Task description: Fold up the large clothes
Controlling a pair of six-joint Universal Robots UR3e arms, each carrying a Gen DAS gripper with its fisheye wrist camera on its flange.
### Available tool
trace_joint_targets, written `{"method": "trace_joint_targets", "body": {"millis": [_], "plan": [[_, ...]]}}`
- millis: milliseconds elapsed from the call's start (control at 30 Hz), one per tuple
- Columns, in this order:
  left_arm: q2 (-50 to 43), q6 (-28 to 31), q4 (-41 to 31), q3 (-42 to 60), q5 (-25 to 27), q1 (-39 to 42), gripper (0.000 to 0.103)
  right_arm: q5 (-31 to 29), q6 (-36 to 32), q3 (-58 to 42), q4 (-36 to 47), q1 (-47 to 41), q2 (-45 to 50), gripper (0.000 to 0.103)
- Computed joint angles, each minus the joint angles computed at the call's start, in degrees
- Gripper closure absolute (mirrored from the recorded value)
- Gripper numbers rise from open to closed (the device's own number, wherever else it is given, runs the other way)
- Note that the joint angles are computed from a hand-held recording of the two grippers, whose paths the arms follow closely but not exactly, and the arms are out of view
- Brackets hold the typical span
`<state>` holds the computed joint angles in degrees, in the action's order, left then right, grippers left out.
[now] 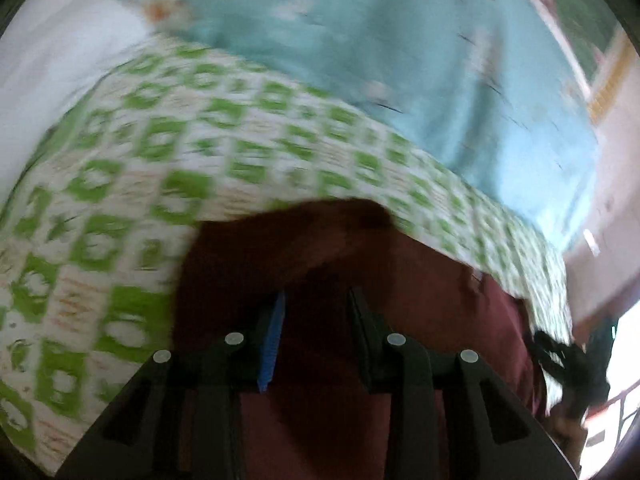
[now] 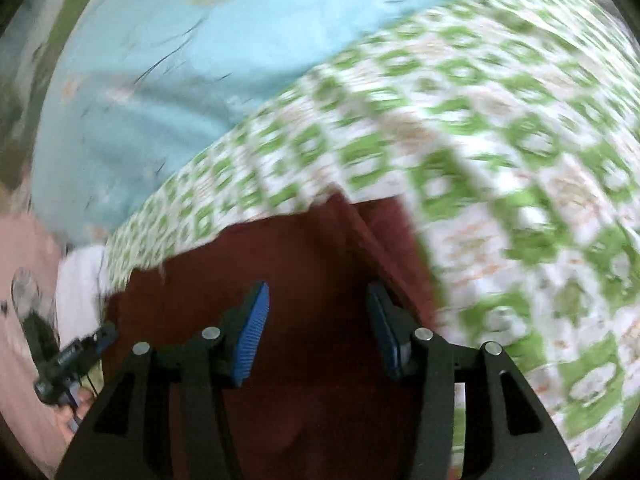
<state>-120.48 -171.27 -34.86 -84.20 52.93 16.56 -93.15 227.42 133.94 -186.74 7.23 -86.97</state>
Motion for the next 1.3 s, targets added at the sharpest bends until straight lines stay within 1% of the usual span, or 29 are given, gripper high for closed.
{"method": "trace_joint_targets", "body": {"millis": [33, 67, 133, 233, 267, 300, 367, 433, 467, 533, 600, 633, 667, 700, 733, 800, 867, 900, 933, 1033, 1133, 1167, 1200, 1267, 1300], "plan": [[-0.1, -0.5, 0.0, -0.6, -1.1, 1.4, 0.071, -0.7, 0.5, 0.7, -0.1, 0.7, -0.9, 0.052], [0.5, -0.6, 0.1, -2.7, -3.4, 3.3, 0.071, -1.9, 1.1, 0.6, 0.4, 2.0, -1.3, 0.051], [3.1, 0.4, 0.5, -7.7, -5.3, 5.6, 0.071, -4.7, 2.7, 0.5, 0.8, 5.7, -2.1, 0.051], [11.0, 3.8, 1.2, -19.0, -8.7, 9.4, 0.071, -7.1, 4.9, 1.3, -1.5, 11.3, -2.7, 0.051], [14.6, 5.5, 0.9, -23.7, -10.2, 11.0, 0.070, -8.8, 6.2, 0.8, -2.2, 14.2, -2.0, 0.051], [18.4, 7.8, -0.3, -28.3, -11.9, 12.9, 0.067, -10.2, 7.3, -1.1, -2.8, 16.7, 0.3, 0.051], [25.8, 13.3, -5.7, -35.9, -14.8, 16.6, 0.065, -11.6, 8.9, -1.8, -5.4, 20.4, 2.7, 0.051], [32.0, 18.5, -11.6, -40.9, -15.7, 19.2, 0.064, -13.0, 10.6, -3.1, -6.5, 24.0, 5.1, 0.051], [34.9, 21.1, -14.9, -42.8, -15.7, 20.4, 0.062, -13.5, 11.5, -3.9, -7.0, 25.8, 6.4, 0.051], [41.1, 26.5, -22.6, -46.4, -15.6, 23.1, 0.056, -14.5, 12.3, -5.3, -7.0, 28.3, 8.2, 0.051], [45.6, 32.5, -32.2, -48.2, -16.0, 25.9, 0.052, -14.6, 12.4, -6.3, -7.6, 30.0, 9.8, 0.051], [47.5, 36.3, -37.3, -49.0, -16.1, 27.4, 0.047, -14.6, 12.4, -6.7, -7.9, 30.4, 10.5, 0.051], [48.7, 38.6, -40.5, -49.7, -15.8, 28.4, 0.045, -14.7, 12.6, -7.4, -7.6, 30.9, 11.0, 0.054], [49.4, 39.6, -41.8, -50.5, -15.5, 29.0, 0.042, -14.7, 12.6, -8.0, -7.1, 31.4, 11.5, 0.057], [49.6, 39.8, -42.1, -51.1, -15.2, 29.3, 0.042, -14.3, 12.5, -8.3, -7.0, 31.5, 11.7, 0.065], [48.4, 39.7, -42.0, -51.7, -15.3, 29.3, 0.042, -14.0, 11.9, -9.5, -6.3, 31.6, 12.3, 0.067], [46.7, 38.7, -41.1, -51.2, -16.3, 29.4, 0.041, -13.4, 10.6, -11.2, -5.1, 31.5, 12.8, 0.074], [45.4, 37.4, -39.7, -50.9, -16.9, 29.1, 0.038, -12.6, 9.7, -12.7, -4.2, 31.1, 13.3, 0.075], [43.5, 35.1, -36.7, -50.7, -17.6, 28.4, 0.038, -11.9, 8.9, -14.0, -3.2, 30.6, 13.8, 0.076], [36.6, 25.0, -24.7, -49.4, -19.5, 25.4, 0.038, -9.8, 5.3, -20.7, 1.8, 28.7, 15.9, 0.082], [30.9, 15.2, -12.7, -48.5, -20.3, 22.8, 0.038, -6.7, 1.7, -29.7, 9.8, 25.6, 18.9, 0.086], [29.6, 12.2, -8.8, -48.5, -20.3, 22.0, 0.038, -5.2, 0.3, -32.9, 11.2, 24.4, 20.5, 0.086], [28.7, 10.5, -6.2, -48.6, -20.2, 21.6, 0.038, -4.5, -0.6, -34.6, 11.8, 23.8, 21.5, 0.086], [26.8, 6.8, -0.4, -48.5, -19.6, 20.5, 0.038, -3.5, -2.4, -39.9, 16.0, 22.8, 24.3, 0.087], [26.0, 5.3, 1.9, -48.3, -19.2, 19.8, 0.039, -1.5, -2.9, -42.2, 18.2, 21.7, 26.2, 0.087]]}}
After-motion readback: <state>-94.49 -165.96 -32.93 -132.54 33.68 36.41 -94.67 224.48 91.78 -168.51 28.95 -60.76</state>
